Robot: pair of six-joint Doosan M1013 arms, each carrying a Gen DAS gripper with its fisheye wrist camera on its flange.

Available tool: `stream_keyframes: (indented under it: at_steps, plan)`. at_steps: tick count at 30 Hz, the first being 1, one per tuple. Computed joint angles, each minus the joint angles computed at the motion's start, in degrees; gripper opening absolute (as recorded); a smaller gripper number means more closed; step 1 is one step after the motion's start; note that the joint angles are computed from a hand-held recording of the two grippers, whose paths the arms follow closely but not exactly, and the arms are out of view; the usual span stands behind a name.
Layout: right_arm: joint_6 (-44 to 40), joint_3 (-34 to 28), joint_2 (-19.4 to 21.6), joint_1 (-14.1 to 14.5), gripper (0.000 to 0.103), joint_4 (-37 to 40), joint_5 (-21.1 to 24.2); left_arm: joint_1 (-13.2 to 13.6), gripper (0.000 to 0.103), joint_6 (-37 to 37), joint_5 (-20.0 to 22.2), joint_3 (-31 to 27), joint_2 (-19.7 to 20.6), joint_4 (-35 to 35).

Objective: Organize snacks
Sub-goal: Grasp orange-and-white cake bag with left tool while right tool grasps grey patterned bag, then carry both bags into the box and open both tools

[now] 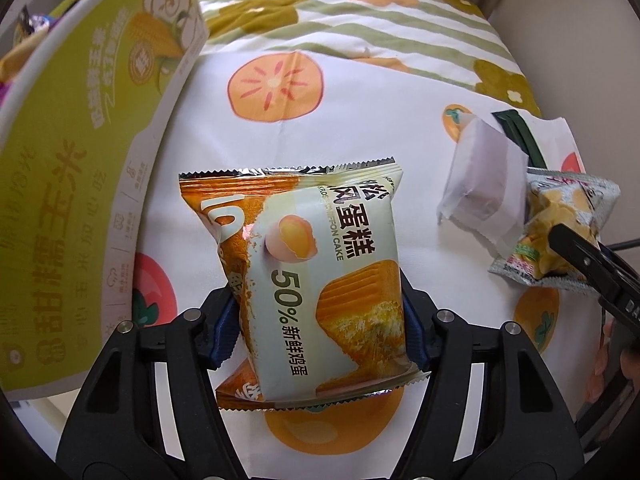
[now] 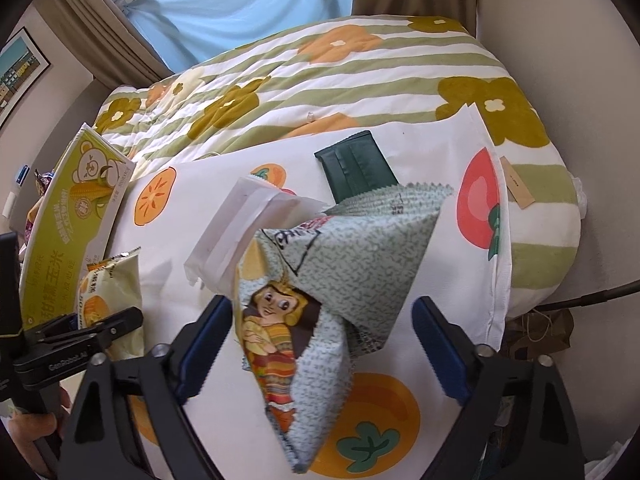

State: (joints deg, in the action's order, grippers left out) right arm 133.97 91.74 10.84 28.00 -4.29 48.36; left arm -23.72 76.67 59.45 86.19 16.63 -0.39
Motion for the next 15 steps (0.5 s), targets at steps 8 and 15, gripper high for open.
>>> stream_keyframes:
  at_steps: [8, 15]
  plan:
    - [-1.74, 0.40, -0.62, 0.52, 0.051, -0.81, -0.80, -1.37, 0.062, 1.63, -1.52, -0.17, -1.64, 1.29]
    - [0.93, 0.65, -2.88, 1.51, 0.051, -3.57, 0.29, -1.88, 0.062, 2.18, -3.22, -0.43, -3.94, 0.51]
